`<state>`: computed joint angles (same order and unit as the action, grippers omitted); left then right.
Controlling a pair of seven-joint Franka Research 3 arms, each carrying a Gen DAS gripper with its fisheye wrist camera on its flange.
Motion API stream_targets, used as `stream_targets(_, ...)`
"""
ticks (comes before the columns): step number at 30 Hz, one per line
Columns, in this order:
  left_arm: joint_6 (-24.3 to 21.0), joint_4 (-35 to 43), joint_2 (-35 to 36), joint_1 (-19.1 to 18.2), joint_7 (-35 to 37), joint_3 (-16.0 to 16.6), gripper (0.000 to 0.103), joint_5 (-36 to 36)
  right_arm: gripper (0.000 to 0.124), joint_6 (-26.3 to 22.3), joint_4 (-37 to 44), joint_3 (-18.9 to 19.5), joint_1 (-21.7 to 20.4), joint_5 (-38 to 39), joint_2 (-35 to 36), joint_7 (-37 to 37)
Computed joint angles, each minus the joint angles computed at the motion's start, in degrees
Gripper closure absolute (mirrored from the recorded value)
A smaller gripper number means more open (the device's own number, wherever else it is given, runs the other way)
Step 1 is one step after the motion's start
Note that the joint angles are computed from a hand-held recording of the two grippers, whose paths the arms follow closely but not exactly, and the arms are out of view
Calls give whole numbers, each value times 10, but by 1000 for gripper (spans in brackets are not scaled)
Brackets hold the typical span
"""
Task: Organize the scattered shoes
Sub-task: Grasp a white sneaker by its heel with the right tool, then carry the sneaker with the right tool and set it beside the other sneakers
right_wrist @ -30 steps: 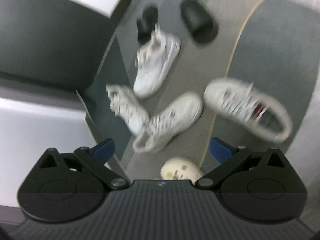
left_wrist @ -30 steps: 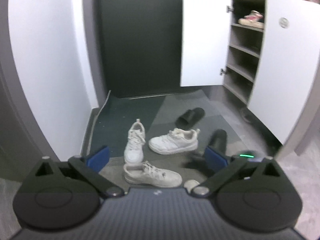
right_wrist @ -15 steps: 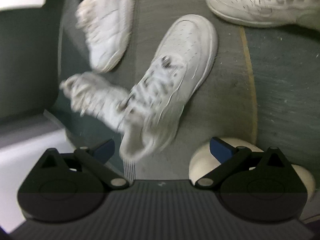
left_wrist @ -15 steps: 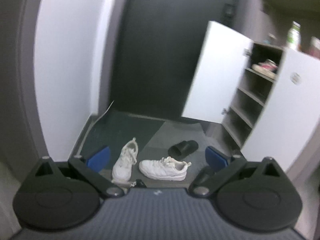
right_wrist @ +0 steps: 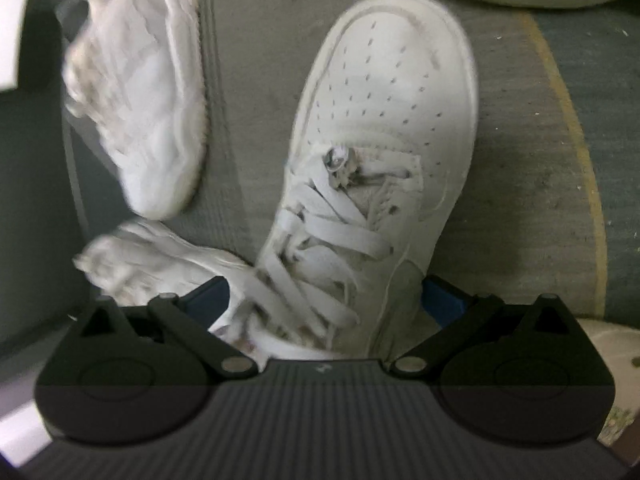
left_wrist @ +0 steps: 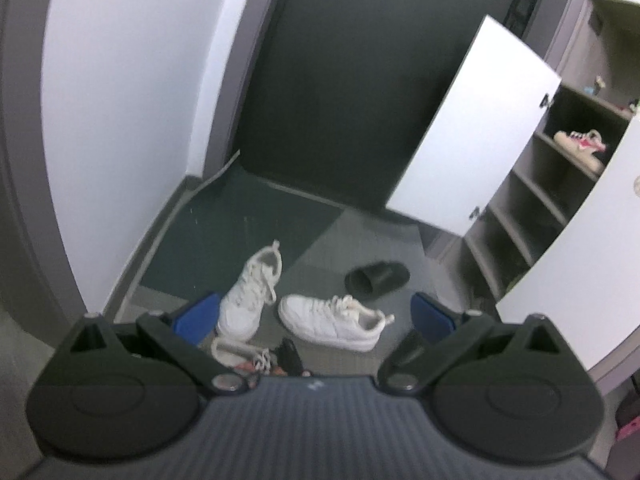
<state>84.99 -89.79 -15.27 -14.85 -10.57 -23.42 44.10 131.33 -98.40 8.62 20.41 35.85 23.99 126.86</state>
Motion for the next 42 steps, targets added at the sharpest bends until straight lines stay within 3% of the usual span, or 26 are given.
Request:
stream_targets(4,13,-9,0,-1,14,5,0,-3,21,-37,38,4,-4,-12,28,-30)
stream_targets(13,-2,11,15,-13,12,-11,0,9,34,-46,9,13,-36,44,6,-153)
stream_targets(20,-55,67,54,-43,16,-35,0,42,38,-63,-14,10,-69,112,-17,-281)
stream_targets(24,-105,119,92,-80,22,-50,0,84,40,-98,0,-2,-86,106,-30,-361)
stream_targets(27,-162,178,141,-122,36,-67,0,148,43,-151,23,-11,-106,89,-39,-456)
stream_targets(32,-219,256,207,-197,79,-68,0,235,44,-238,41,-27,-127,56,-62,-602)
stream_targets(36,-247,339,284,-275,177,-57,0,329,45,-264,20,-39,-128,21,-89,-708)
stream_targets(40,-239,388,320,-309,212,-39,0,317,45,-234,-53,-53,-117,-52,-138,-825)
stream_targets(42,-234,403,329,-317,219,-30,0,296,46,-221,-82,-61,-117,-66,-152,-846)
